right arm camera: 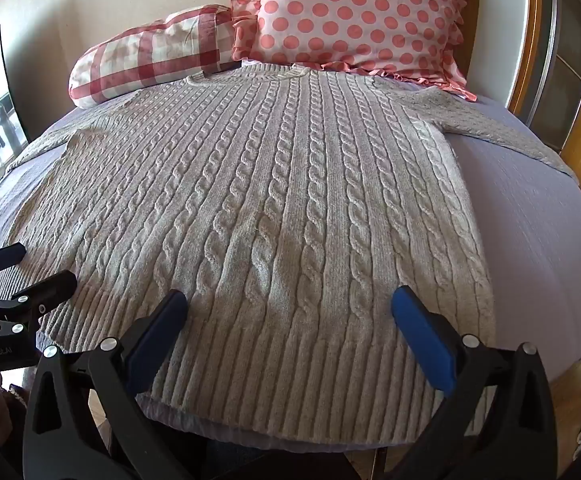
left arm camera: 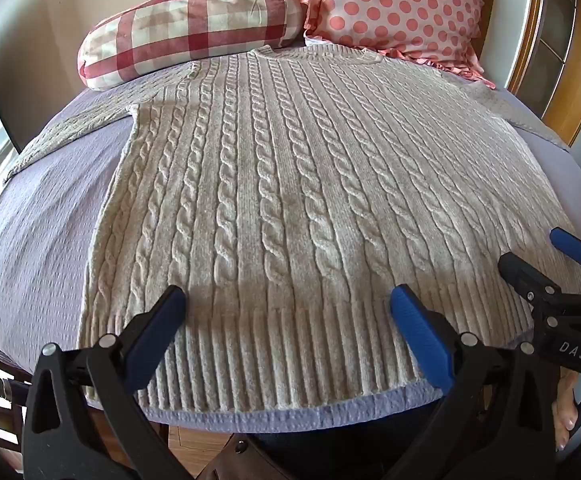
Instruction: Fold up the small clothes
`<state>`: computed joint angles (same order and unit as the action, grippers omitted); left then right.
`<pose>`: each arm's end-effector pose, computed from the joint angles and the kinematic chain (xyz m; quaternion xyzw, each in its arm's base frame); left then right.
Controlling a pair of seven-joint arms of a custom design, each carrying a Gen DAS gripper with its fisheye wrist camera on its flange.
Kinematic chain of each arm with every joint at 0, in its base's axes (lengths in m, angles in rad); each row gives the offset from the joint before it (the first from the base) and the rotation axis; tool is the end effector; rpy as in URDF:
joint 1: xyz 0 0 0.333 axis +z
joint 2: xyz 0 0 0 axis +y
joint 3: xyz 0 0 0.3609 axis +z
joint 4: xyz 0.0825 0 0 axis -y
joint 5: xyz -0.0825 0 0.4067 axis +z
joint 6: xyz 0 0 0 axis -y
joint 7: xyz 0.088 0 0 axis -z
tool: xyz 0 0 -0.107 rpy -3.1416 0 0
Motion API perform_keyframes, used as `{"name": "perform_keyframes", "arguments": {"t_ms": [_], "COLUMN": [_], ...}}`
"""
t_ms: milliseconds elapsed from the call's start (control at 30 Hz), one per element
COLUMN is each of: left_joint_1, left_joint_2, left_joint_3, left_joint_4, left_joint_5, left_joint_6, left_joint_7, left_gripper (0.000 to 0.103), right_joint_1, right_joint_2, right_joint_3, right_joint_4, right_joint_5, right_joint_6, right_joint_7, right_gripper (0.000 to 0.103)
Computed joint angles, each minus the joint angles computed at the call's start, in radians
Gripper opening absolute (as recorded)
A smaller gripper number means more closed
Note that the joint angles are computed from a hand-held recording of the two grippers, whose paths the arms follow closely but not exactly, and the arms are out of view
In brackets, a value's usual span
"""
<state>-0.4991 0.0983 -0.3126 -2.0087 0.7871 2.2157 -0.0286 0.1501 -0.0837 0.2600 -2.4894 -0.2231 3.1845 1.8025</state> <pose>0.4418 -0.4253 0.4608 -0.7761 0.5490 -0.1750 0.2560 0.4704 0.2287 0.4356 -0.7750 0.5065 -0.2106 0.3137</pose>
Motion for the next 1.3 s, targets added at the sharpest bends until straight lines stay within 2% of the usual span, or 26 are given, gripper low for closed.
{"name": "perform_keyframes", "arguments": {"t_ms": [1300], "left_joint_1": [0.0], "left_joint_2": [0.0], "left_joint_3": [0.001], "left_joint_4": [-0.001], "left_joint_5": [-0.001], "left_joint_6": [0.001], "left_joint_7": [0.0], "left_gripper": [0.101], "right_joint_1": [-0.01], "right_joint_2": [0.0], "right_joint_3": [0.005], "right_joint_4": [0.002], "right_joint_5": [-0.034], "right_joint_6": [-0.002], "right_joint_7": [0.027], "right_gripper": [0.102]}}
